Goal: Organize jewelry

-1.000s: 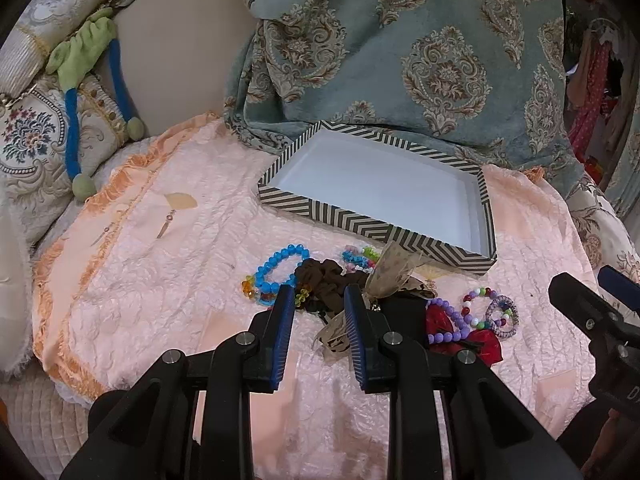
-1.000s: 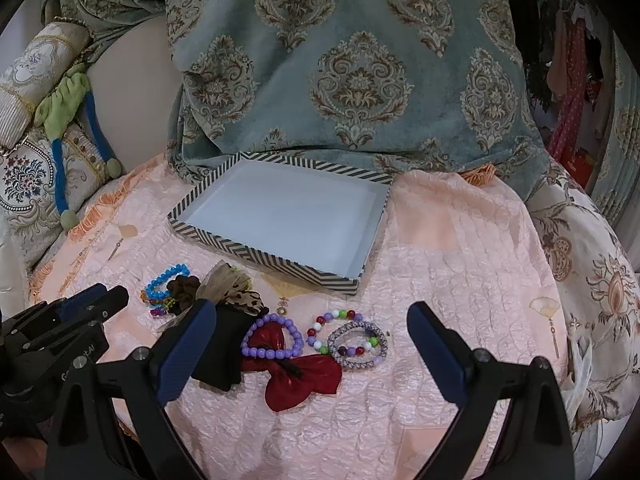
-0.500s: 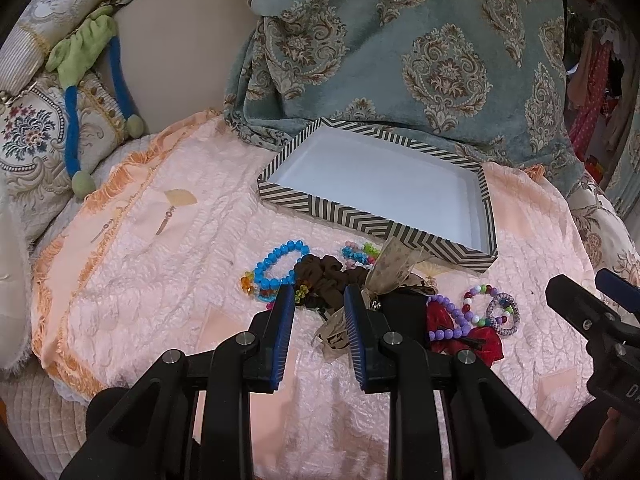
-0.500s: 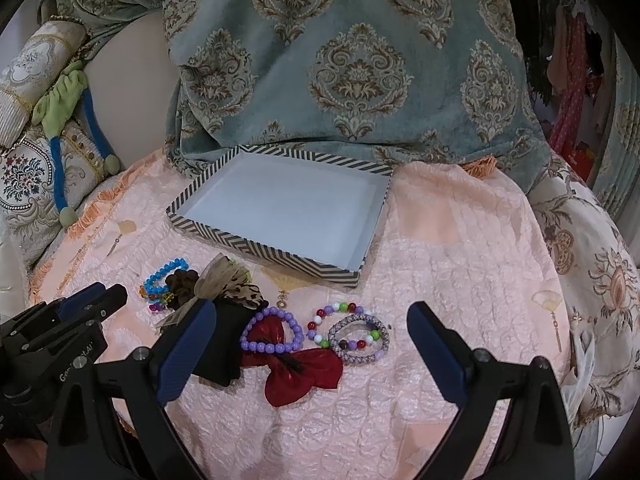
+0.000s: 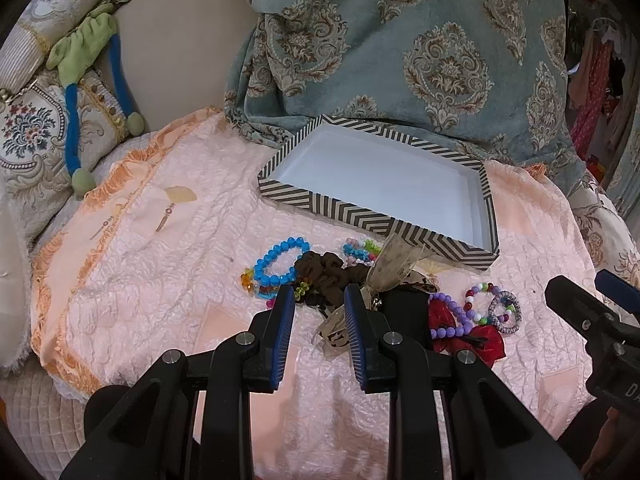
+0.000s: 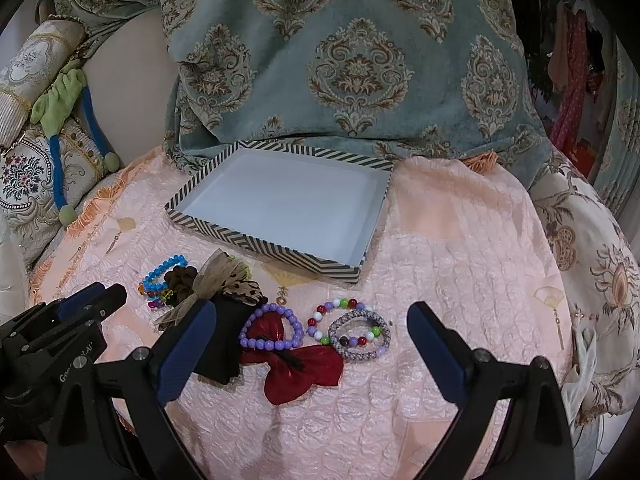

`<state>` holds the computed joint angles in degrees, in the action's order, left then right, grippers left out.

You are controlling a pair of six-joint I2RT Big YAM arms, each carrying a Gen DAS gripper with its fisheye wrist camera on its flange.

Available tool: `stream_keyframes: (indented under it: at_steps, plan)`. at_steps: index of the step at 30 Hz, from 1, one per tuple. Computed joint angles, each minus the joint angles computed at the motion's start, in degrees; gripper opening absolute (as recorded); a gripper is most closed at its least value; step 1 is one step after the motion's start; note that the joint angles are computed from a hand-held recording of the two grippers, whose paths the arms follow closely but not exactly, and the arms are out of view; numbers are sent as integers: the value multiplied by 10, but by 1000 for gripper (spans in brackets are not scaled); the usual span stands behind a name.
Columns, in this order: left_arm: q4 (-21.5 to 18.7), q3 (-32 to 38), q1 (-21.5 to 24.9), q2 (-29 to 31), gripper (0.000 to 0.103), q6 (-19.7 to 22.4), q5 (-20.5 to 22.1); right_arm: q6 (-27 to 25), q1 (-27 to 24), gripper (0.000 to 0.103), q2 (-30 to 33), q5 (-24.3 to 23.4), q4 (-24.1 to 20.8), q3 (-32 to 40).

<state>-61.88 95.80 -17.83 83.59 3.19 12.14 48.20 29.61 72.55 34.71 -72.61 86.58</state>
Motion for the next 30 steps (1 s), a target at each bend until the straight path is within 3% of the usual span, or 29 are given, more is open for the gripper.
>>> stream_keyframes:
  at_steps: [4,12,30]
  plan:
    - [9,-5,-2,-3,9,9,-13,-1,0,99,0,0,0,0]
    - [4,-2,4,-2,9,-16,19,-1,0,99,1,-3,-1,-1]
    - [4,21,7,2,9,-14,3,-6,0,99,2,1,-5,7]
